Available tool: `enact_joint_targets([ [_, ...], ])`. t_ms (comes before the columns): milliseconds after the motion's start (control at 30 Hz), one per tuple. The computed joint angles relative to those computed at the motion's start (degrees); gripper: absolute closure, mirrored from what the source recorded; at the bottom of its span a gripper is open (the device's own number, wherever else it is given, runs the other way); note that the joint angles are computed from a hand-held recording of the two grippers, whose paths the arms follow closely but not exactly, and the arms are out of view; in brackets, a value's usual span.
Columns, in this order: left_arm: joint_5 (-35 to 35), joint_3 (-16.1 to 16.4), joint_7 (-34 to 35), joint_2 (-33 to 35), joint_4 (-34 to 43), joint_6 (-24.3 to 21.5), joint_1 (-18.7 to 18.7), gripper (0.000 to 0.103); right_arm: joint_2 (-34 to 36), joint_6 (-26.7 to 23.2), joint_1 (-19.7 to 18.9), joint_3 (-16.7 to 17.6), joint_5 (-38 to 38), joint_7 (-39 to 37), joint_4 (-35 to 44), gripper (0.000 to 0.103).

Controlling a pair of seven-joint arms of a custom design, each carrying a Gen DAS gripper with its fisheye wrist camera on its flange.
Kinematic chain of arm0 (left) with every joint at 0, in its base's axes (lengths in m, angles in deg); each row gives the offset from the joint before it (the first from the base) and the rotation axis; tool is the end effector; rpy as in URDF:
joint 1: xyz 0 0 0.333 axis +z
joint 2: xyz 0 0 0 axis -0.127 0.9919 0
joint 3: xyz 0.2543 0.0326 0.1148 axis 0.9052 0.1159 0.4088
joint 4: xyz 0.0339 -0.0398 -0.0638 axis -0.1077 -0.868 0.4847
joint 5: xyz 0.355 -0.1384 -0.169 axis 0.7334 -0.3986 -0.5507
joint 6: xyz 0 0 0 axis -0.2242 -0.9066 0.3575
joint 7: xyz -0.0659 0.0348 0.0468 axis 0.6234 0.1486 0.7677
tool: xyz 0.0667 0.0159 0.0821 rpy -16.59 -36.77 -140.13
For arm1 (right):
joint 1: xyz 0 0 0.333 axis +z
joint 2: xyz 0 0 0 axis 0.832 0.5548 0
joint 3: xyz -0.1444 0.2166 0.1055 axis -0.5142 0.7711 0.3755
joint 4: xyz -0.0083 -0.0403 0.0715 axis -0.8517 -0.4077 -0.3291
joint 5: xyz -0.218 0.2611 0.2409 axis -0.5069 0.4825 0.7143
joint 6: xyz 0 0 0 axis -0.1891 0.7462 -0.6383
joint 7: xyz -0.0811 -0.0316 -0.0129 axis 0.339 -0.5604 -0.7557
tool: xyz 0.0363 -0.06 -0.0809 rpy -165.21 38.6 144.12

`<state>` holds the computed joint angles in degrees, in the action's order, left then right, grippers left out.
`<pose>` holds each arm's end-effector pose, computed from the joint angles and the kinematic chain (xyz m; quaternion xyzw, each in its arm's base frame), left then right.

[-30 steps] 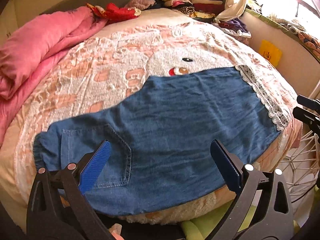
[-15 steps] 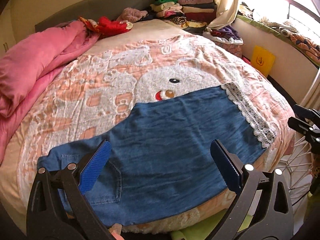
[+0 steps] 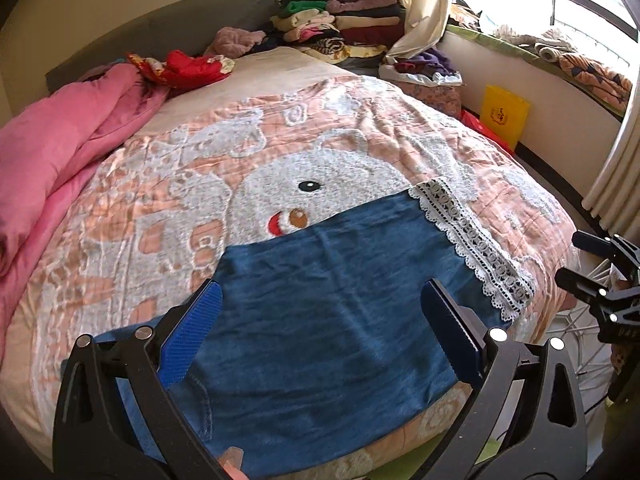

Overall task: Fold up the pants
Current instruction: 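Close both tools on the lace-trimmed hem end of the denim pants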

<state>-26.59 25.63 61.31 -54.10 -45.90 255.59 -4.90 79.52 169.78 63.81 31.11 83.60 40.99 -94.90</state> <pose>0.6567 -0.0256 0.4061 -0.5663 0.7370 -0.2750 0.2460 0.6031 0.1942 0.3753 -0.6927 0.5918 -0.2062 0.3569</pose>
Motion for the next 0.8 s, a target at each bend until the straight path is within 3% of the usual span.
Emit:
enact_joint_targets([
  [433,4.64,0.25,-1.74,7.01,7.70,-2.32,-1.78,0.010,3.55,-2.18,-3.45,3.72,4.30,-3.73,2.44,0.017],
  [733,5.98,-0.19,-0.97,15.13,17.98,-6.58,-2.13,0.010,6.61,-4.35,-6.00,7.28,9.41,-9.01,5.13,0.017],
  [800,6.64,0.10,-1.22,17.07,20.50,-7.46,-2.59,0.010,7.12,-4.82,-5.41,6.72,9.76,-9.13,5.63,0.017],
])
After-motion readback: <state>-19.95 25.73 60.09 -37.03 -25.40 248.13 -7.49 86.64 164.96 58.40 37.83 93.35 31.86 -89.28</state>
